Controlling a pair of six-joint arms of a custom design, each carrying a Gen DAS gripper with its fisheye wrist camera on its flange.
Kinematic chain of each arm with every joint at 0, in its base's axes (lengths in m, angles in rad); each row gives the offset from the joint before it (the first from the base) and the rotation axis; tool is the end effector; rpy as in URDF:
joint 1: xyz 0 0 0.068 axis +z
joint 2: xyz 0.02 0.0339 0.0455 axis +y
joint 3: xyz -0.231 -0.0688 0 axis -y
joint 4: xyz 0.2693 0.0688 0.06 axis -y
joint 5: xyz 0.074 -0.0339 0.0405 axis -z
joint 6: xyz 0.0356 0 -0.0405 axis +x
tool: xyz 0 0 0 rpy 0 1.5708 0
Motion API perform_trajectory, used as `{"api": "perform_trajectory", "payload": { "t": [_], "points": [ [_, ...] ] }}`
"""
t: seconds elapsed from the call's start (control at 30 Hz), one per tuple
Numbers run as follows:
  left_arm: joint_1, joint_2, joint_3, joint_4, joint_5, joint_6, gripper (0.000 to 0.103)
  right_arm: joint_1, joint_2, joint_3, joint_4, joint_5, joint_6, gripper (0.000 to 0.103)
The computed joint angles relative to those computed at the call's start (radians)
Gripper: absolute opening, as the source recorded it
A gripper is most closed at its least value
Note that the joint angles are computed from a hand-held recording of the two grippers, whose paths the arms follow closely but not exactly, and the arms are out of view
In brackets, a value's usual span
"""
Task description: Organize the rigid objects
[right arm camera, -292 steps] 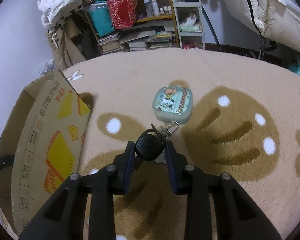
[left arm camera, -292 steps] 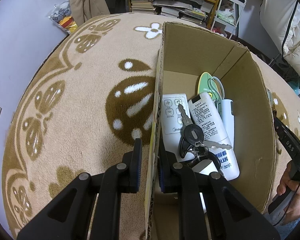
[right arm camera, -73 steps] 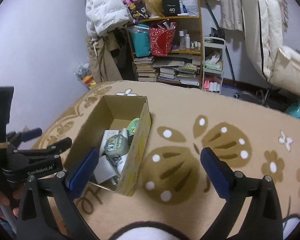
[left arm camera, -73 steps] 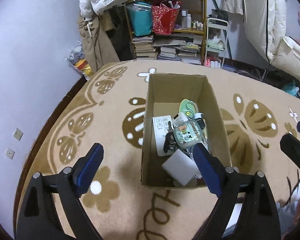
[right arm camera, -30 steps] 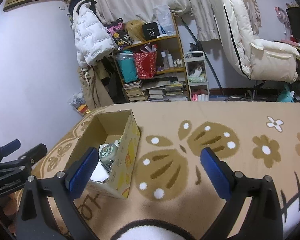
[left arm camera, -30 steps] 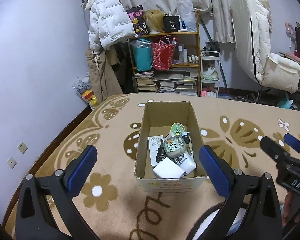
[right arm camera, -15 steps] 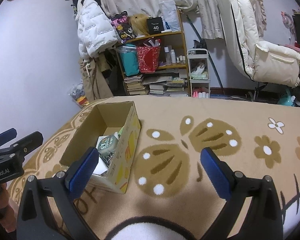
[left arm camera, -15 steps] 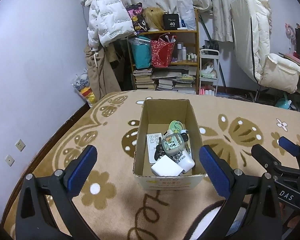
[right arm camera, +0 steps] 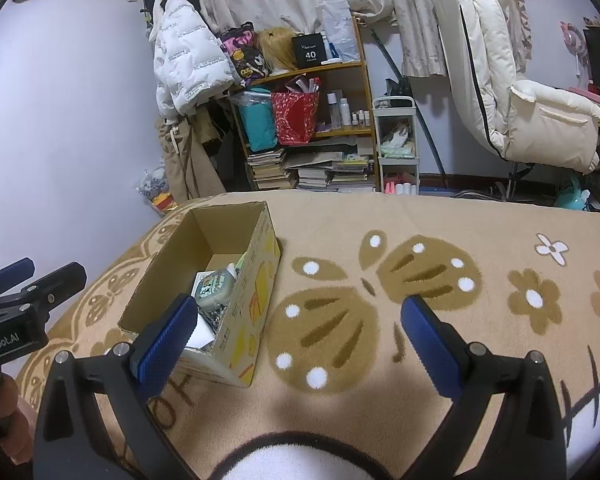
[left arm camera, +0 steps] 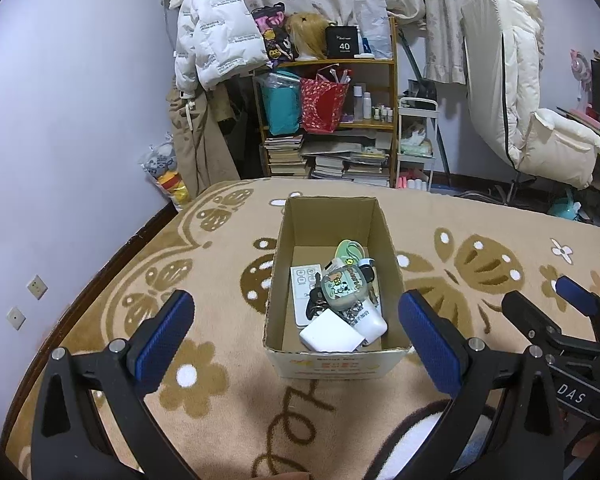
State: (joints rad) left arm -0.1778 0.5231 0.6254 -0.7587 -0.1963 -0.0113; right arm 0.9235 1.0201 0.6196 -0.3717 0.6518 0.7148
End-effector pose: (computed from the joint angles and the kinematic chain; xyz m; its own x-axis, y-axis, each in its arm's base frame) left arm 0.1665 -0.0229 0.2496 -0.6009 0.0967 -0.7935 0.0146 0.9938 0.1101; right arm 0.1642 0.1815 0.1892 -0.5617 0.1211 -0.8184 -0.0053 0.9887 0.1499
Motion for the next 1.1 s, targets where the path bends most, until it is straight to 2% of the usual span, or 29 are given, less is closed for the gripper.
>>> {"api": "perform_trajectory", "payload": {
  "t": [1.1],
  "points": [
    [-0.032, 0.037, 0.008, -0.004, -0.020, -0.020, 0.101, 0.015, 0.024, -0.017, 0.025, 0.020, 0.031, 0.103]
  ]
}}
